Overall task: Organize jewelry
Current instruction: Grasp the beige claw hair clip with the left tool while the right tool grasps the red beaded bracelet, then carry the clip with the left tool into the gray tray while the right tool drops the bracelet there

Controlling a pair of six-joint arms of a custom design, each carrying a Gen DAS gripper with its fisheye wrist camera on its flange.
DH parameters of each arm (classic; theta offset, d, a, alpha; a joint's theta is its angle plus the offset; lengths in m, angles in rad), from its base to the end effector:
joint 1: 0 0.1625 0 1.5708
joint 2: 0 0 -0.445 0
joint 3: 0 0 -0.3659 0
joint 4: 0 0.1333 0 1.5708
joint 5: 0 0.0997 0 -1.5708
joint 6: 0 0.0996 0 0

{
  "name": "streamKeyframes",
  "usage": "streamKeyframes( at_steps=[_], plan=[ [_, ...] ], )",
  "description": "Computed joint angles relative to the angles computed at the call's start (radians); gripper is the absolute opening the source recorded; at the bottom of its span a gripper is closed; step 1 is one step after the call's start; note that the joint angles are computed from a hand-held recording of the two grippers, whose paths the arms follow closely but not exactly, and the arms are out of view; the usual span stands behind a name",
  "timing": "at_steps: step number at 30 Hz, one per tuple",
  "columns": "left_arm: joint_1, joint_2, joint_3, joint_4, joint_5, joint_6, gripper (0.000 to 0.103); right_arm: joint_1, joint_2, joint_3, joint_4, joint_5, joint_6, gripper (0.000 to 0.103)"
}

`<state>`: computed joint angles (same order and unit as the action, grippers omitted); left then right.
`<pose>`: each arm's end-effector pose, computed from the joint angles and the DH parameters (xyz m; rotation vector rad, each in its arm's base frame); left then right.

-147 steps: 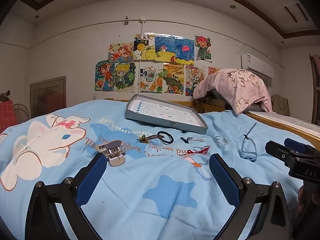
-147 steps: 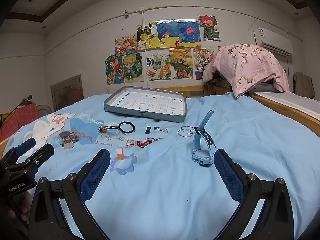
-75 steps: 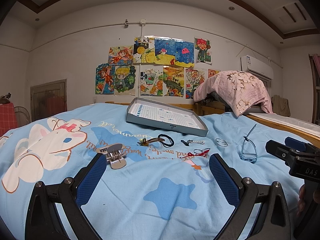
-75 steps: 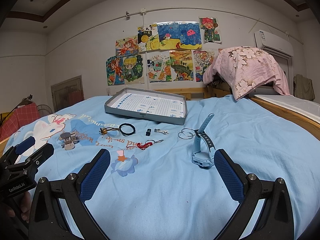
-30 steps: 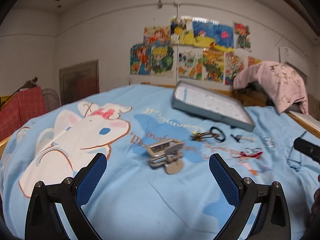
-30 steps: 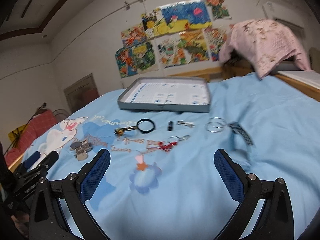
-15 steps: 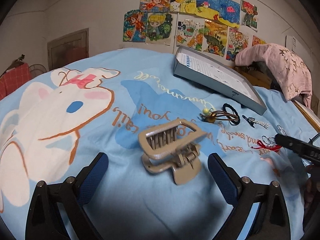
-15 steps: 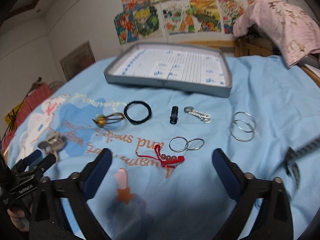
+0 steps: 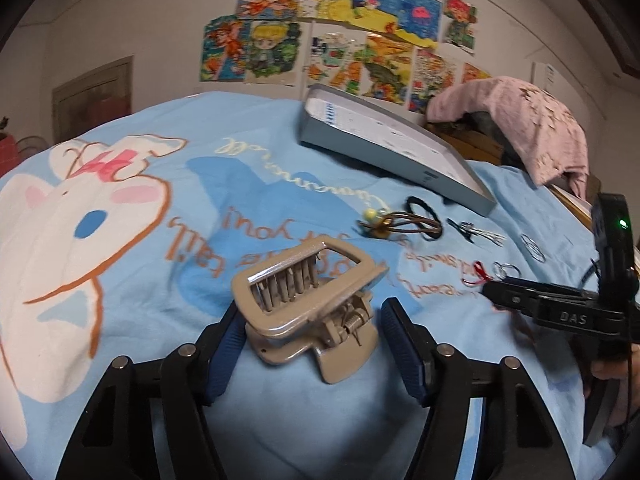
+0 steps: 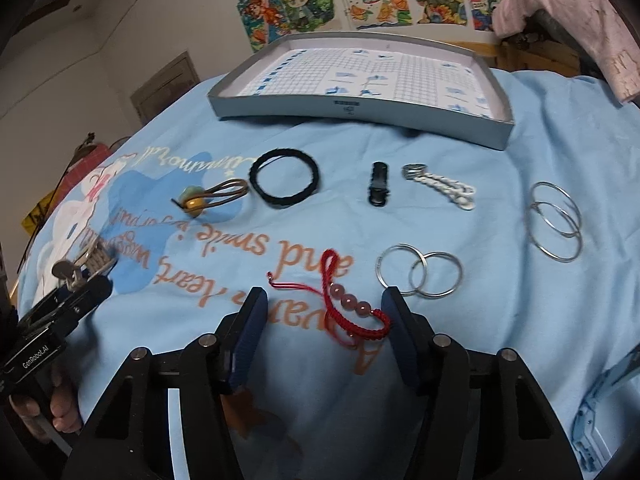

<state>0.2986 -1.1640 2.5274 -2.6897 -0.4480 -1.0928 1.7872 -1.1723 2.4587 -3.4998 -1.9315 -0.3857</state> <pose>-0.2571 -0.3125 0.1471 0.3722 2.2107 -1.1971 0.1841 -0.3803 0.2066 0.6239 -2.5446 0.8270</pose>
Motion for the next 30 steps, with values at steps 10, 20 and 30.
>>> streamKeyframes(
  at_steps=[10, 20, 30],
  plan=[
    [-0.009, 0.017, 0.026, -0.123, -0.017, 0.074, 0.061, -0.009, 0.038, -0.054, 0.049, 0.047, 0.049, 0.032],
    [-0.047, 0.064, 0.049, -0.254, -0.042, 0.177, 0.061, -0.019, 0.033, -0.023, 0.058, 0.110, 0.074, 0.012],
    [-0.088, 0.104, 0.042, -0.276, -0.059, 0.191, 0.061, -0.022, -0.024, 0.030, 0.053, 0.182, 0.049, 0.011]
  ],
)
